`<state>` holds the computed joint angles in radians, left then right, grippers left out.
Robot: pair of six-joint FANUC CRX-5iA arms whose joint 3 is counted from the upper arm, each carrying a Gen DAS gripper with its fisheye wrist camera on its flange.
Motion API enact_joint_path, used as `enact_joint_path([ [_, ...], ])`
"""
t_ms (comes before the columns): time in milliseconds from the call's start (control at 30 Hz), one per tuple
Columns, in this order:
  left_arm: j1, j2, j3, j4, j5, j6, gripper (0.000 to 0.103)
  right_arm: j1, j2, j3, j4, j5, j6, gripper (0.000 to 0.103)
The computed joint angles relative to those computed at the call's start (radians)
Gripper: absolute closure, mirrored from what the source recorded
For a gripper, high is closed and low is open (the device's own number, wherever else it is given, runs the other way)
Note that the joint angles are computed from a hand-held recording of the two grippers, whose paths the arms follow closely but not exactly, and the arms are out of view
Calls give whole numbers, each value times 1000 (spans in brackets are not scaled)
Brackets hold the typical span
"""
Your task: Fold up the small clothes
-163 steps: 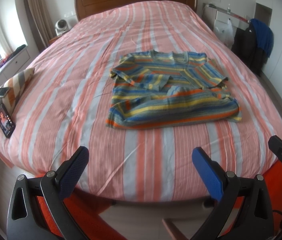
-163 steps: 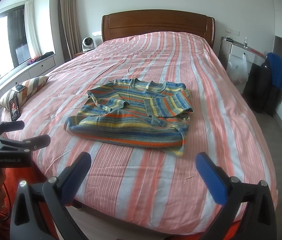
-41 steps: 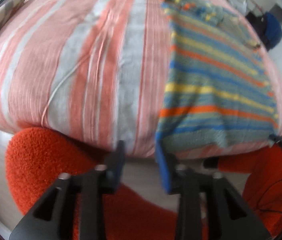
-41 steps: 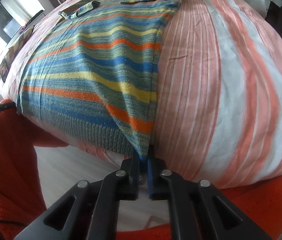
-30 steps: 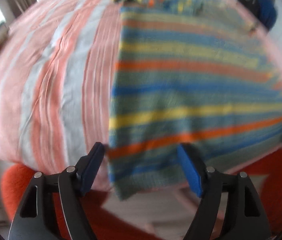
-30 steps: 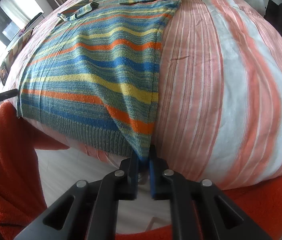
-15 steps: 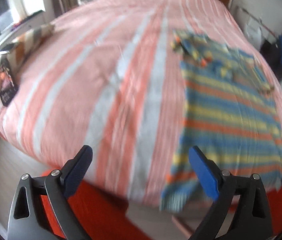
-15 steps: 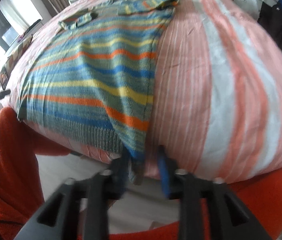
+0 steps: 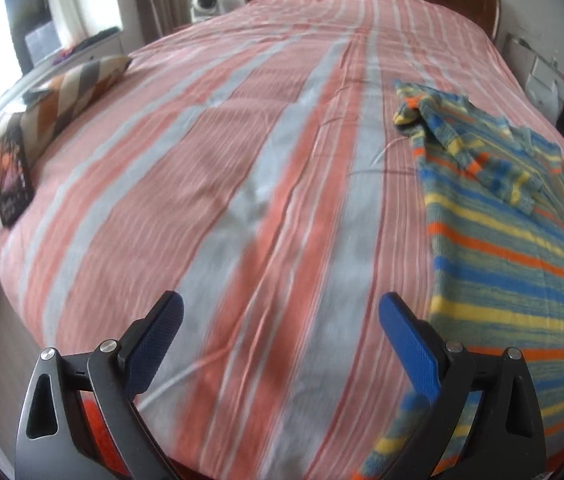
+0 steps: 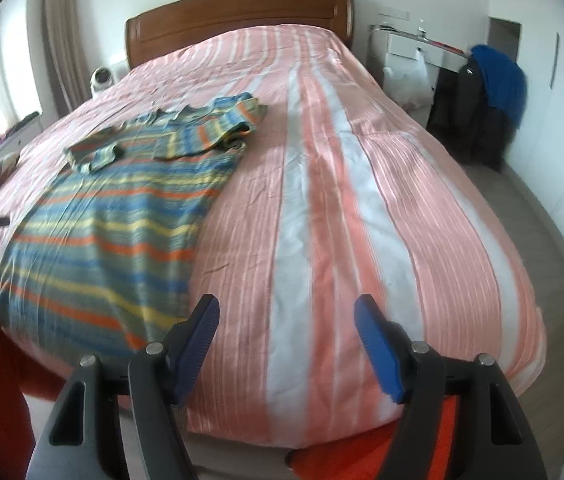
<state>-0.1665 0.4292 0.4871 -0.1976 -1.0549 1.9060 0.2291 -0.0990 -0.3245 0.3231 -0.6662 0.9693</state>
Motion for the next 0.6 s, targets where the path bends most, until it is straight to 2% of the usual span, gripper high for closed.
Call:
enact_joint_path([
  [133,-2,-18,-50,2,-2,28,4,-3,13,3,-27,-16,15,33],
  [333,-11,-17,-53,-17,8,36,4,7,20,24,-38,-25,41,33],
  [467,-16,-13,-58,-49,35,82,3,-2,58,148,-141,-86,212,33],
  [600,-13,-9,-65,-47,59,111,1,-12,203,403,-235,-203,477,33],
])
